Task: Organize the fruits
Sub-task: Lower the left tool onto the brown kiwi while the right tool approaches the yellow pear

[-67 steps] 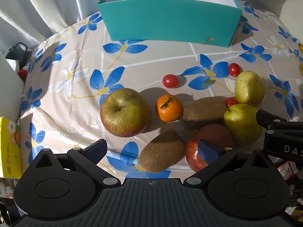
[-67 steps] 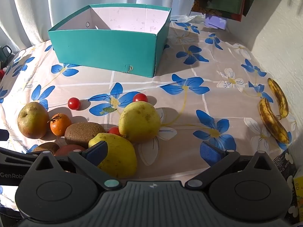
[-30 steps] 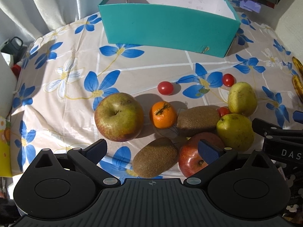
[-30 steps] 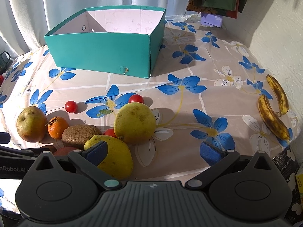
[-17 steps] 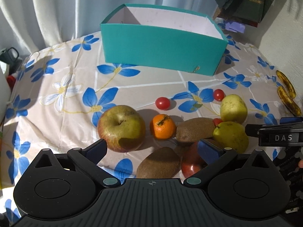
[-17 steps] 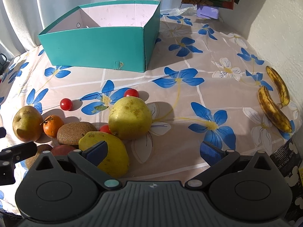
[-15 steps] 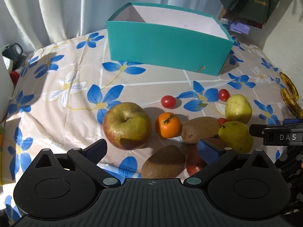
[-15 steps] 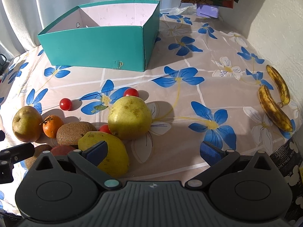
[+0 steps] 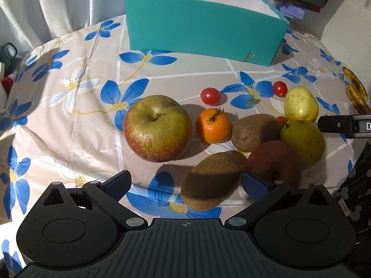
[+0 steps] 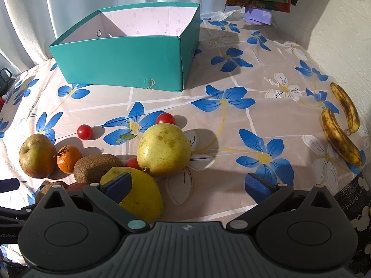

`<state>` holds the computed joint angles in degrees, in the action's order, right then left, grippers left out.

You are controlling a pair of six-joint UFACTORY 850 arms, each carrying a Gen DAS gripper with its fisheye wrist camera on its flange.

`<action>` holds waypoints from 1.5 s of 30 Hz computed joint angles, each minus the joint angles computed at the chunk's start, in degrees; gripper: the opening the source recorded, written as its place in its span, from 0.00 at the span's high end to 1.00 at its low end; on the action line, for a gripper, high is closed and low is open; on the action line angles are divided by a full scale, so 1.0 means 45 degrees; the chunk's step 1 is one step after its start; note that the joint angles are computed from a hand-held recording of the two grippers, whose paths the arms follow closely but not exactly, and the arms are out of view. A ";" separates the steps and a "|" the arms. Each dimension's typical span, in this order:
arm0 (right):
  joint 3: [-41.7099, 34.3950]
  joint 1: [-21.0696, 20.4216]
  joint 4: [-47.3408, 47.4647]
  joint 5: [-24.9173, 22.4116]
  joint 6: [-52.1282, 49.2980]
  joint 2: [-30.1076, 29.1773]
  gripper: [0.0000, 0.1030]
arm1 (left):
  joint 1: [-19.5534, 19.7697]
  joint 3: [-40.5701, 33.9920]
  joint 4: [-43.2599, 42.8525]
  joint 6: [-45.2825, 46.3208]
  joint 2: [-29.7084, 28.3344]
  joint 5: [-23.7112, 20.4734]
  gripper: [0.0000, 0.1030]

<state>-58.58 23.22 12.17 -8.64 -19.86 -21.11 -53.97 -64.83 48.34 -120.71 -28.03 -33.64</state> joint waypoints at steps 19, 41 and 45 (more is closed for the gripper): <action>-0.0393 0.0130 -0.0903 -0.0209 0.0973 -0.0233 0.00 | 0.0618 0.0931 0.2200 -0.1774 0.0323 0.2141 0.21; -0.0806 0.0047 -0.1069 -0.0288 0.1243 -0.0560 0.00 | 0.0913 0.0594 0.1335 -0.0011 0.0086 0.3105 0.43; -0.0889 0.0030 -0.0343 -0.0269 0.0519 -0.0714 0.00 | 0.0814 0.0283 0.1281 0.0438 -0.0134 0.2676 0.50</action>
<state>-62.59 23.36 10.63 -9.85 -17.52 -24.32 -50.30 -63.56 54.10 -118.74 -28.63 -21.59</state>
